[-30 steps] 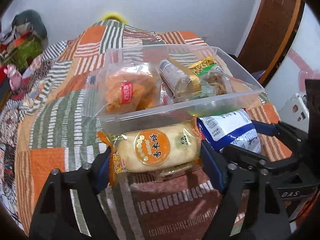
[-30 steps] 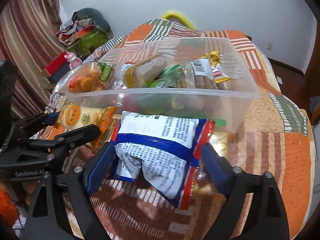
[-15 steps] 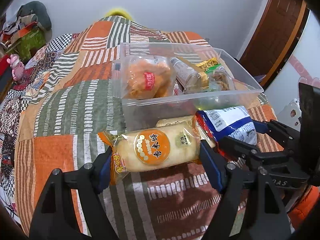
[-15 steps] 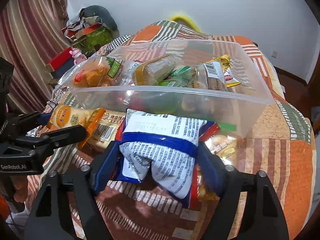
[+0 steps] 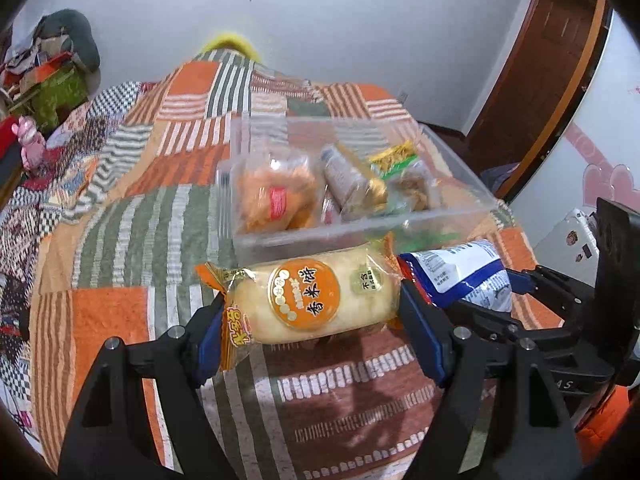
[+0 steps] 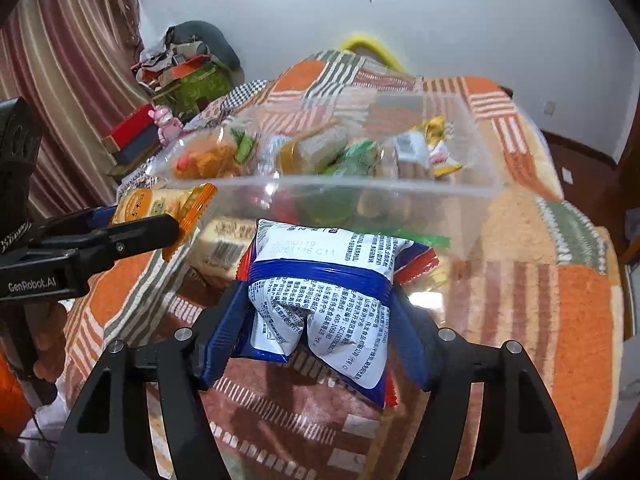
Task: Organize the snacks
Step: 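Lift the cake pack with the left tool while the right tool carries the chip bag to the box, then open the left tool over the box while the right tool releases the chip bag inside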
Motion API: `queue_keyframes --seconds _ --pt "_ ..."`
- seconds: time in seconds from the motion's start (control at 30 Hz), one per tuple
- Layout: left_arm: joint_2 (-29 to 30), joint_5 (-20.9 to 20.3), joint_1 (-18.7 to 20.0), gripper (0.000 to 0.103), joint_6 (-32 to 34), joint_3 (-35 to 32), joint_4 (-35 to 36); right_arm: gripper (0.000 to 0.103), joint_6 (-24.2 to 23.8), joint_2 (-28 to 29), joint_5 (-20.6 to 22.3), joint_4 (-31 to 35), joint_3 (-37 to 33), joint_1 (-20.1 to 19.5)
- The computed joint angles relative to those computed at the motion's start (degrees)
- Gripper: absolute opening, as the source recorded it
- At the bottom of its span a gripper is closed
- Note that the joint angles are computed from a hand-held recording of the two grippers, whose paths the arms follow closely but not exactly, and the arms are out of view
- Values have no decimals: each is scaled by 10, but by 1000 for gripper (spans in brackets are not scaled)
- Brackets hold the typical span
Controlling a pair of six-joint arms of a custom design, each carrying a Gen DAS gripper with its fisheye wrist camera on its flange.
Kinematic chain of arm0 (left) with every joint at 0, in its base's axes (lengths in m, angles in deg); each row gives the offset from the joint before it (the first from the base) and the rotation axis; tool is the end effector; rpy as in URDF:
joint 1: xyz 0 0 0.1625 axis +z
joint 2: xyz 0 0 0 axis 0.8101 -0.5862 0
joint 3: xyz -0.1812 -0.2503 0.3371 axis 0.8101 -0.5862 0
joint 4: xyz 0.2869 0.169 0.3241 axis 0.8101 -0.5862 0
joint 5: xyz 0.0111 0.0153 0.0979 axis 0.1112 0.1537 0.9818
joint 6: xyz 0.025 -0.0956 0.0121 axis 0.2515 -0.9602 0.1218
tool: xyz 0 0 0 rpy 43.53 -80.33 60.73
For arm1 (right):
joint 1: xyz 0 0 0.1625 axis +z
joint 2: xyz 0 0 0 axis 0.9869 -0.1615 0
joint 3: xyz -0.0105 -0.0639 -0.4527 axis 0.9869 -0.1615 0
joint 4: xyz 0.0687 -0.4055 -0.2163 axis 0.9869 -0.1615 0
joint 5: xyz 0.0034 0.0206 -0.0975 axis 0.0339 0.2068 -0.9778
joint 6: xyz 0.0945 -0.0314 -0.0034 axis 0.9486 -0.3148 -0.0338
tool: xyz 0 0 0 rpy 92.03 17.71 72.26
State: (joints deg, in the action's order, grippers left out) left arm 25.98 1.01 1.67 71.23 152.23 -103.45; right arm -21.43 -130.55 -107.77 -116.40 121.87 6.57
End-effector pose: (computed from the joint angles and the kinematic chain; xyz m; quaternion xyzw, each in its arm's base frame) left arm -0.3080 -0.8276 0.0035 0.0348 0.8837 -0.3657 0.2901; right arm 0.0781 -0.8541 0.2991 0.3869 -0.8975 0.1443 0.1547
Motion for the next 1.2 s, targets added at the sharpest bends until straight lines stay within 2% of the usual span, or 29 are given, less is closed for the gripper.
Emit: queue_keyframes --seconds 0.27,0.53,1.0,1.2 --pt "12 15 -7 78 40 -45 -34 66 -3 2 39 -29 -19 11" --pt "42 44 -4 78 78 -118 -25 66 12 41 41 -52 -75 23" --pt "112 40 32 78 43 -282 99 67 55 130 -5 -13 -197 33" --pt "147 51 40 78 34 -350 151 67 35 147 -28 -9 -210 36"
